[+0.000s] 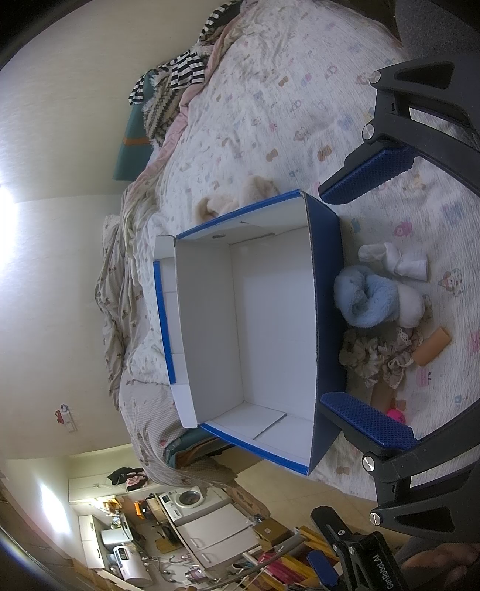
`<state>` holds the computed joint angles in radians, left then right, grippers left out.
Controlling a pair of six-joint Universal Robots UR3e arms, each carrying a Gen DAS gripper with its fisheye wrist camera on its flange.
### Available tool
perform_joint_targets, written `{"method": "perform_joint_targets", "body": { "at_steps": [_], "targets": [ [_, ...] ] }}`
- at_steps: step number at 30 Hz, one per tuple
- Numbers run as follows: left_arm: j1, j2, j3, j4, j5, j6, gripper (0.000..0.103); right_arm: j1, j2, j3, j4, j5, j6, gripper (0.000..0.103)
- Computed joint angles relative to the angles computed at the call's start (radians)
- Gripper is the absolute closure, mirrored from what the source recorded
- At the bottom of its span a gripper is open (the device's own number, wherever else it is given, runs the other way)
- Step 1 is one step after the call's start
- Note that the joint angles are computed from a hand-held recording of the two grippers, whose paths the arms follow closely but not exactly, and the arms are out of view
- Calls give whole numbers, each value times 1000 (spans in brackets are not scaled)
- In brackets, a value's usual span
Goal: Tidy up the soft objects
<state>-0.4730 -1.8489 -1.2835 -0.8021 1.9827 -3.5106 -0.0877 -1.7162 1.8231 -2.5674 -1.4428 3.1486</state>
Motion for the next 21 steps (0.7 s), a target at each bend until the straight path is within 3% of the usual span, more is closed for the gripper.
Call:
{"method": "perform_joint_targets", "body": {
  "at_steps": [11, 17, 21],
  "targets": [
    [12, -5, 119, -121, -52, 15, 0, -38, -11, -46, 84, 64, -5, 0],
    [70, -22, 215, -277, -102, -14, 0, -121, 12, -181, 309, 177, -78, 0],
    [83, -67, 300, -384, -69, -29, 0, -155, 57, -278, 458, 211, -127, 0]
  ]
}}
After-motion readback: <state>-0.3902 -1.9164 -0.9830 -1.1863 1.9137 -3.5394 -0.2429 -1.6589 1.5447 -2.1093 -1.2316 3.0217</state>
